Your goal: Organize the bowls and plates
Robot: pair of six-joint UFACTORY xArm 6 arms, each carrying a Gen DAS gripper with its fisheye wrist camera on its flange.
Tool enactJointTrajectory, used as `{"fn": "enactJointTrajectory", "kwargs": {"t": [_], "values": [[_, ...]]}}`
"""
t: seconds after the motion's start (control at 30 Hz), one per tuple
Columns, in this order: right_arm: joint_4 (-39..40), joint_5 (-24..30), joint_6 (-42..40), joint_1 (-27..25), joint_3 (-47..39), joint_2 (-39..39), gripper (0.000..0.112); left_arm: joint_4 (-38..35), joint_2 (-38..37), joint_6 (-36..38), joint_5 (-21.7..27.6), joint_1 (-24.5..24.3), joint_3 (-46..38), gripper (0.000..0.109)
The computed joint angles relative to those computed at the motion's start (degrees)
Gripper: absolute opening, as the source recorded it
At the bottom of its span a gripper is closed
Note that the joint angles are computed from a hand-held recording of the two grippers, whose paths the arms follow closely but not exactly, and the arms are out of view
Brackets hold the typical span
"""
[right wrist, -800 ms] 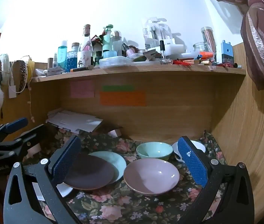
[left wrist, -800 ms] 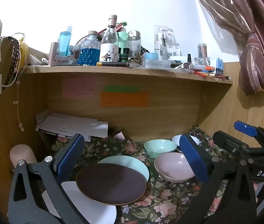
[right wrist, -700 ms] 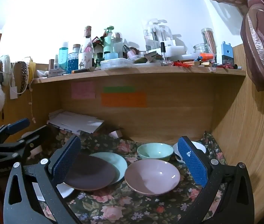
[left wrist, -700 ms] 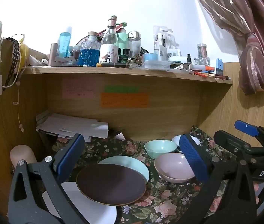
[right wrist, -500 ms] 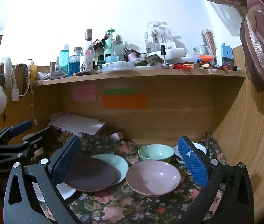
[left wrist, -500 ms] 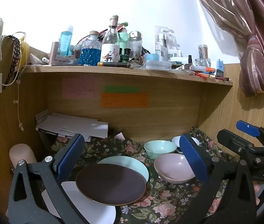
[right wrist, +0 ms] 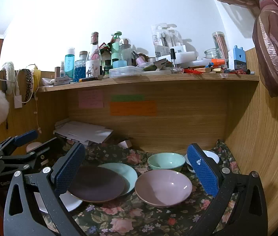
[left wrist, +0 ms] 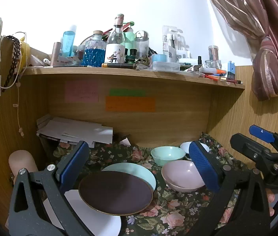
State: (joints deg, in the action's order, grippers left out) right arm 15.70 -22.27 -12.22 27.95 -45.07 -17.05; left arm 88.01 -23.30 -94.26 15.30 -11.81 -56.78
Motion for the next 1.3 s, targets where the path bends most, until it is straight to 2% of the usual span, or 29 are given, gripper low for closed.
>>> {"fn": "enactJointTrajectory", "kwargs": {"t": [0.17,0.47,0.73,0.9,1.3], "values": [[0.8,-0.2,-0.5,0.4,0.0,0.0,0.103,0.1,0.2,0.0,0.2,-0.1,-0.1,0.103],[-4.1,-0.1,4.8,-1.1,0.5,0.1,0.103,0.3,0.2,0.0,-0.2,0.2,0.0,0.103],[-4.8,-0.3,5.3,-1.1,0.5,0.3,0.103,0.2,0.2,0.3,-0.5,0.4,-0.1,0.103],[-1.1,-1.1,1.6,0.2,0.6,0.5,0.103,1.2,0.3,-0.3,-0.3,0.3,-0.2,0.103],[-4.0,-0.7,4.6,-0.6,0.8,0.3,0.103,1.4,0.2,-0.6,0.1,0.0,0.0,0.103]]}}
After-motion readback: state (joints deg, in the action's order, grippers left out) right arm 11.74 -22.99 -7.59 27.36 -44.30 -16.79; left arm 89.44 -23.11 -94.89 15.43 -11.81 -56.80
